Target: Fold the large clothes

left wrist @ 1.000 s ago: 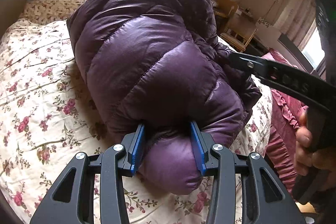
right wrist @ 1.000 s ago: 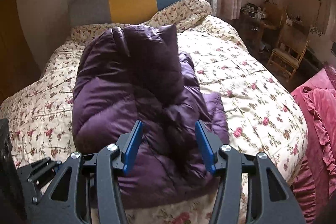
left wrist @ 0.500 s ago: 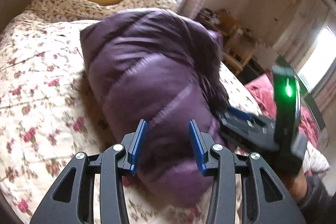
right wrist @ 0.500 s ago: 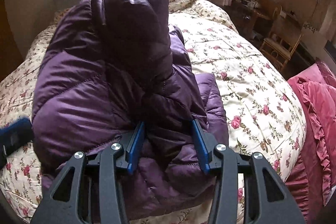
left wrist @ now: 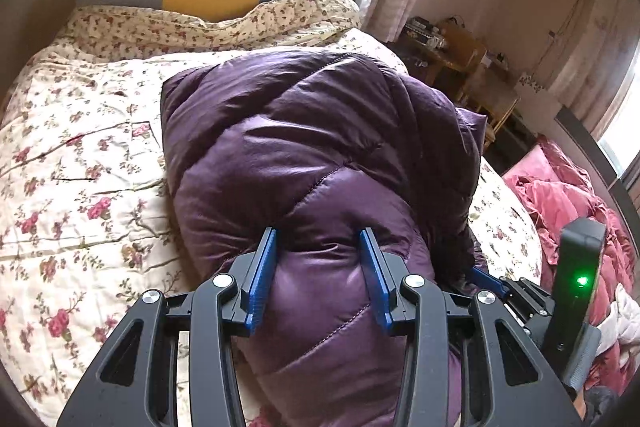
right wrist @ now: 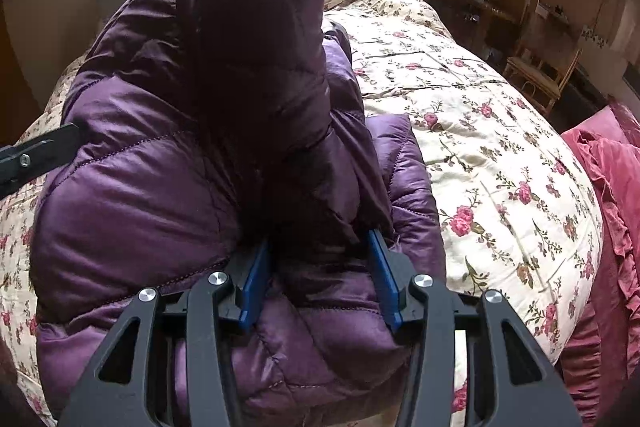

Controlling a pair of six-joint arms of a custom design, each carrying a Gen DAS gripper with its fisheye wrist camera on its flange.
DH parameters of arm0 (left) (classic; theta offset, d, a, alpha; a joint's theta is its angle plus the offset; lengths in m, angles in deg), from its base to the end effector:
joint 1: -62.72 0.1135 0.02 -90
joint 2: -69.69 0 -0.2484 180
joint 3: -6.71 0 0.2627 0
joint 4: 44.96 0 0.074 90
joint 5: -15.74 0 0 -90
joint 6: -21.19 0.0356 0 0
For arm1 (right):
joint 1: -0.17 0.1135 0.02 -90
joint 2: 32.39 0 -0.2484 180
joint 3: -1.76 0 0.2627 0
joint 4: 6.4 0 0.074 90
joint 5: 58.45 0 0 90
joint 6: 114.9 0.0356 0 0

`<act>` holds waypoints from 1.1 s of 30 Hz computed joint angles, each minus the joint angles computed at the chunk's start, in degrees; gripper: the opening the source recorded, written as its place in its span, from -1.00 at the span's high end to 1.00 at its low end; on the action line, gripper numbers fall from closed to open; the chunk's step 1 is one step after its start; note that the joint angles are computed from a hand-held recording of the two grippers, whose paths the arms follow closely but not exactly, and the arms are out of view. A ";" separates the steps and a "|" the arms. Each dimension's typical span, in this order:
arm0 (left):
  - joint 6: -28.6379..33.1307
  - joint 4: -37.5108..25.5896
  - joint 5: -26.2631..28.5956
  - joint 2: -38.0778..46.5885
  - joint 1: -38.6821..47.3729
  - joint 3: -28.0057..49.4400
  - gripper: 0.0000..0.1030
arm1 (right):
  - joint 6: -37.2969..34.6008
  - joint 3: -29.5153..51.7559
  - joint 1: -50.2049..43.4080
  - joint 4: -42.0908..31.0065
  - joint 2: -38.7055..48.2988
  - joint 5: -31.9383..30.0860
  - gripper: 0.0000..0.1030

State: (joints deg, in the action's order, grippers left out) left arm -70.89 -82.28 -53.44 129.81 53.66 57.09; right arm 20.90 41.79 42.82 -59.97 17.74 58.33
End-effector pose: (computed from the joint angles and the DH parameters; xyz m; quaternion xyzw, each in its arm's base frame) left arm 0.2234 -0.0484 0.2059 0.1217 0.9096 -0.2023 0.3420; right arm 0.1332 0.1009 0.1633 0.0788 0.9454 -0.0071 0.3161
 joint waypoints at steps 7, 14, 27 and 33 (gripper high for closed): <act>1.53 1.47 0.04 1.54 0.19 -0.06 0.19 | 0.12 2.29 -0.04 -3.36 -1.23 0.23 0.09; 2.35 1.71 -1.36 1.61 -1.27 0.04 0.19 | 2.39 6.26 2.88 -9.27 -4.49 3.68 0.01; 3.83 2.33 -3.67 2.56 -4.42 0.80 0.19 | -2.68 14.06 -1.12 0.10 7.21 6.75 0.01; 4.16 3.61 -5.00 4.05 -6.42 1.23 0.19 | -6.33 12.32 -6.49 5.95 11.69 3.22 -0.03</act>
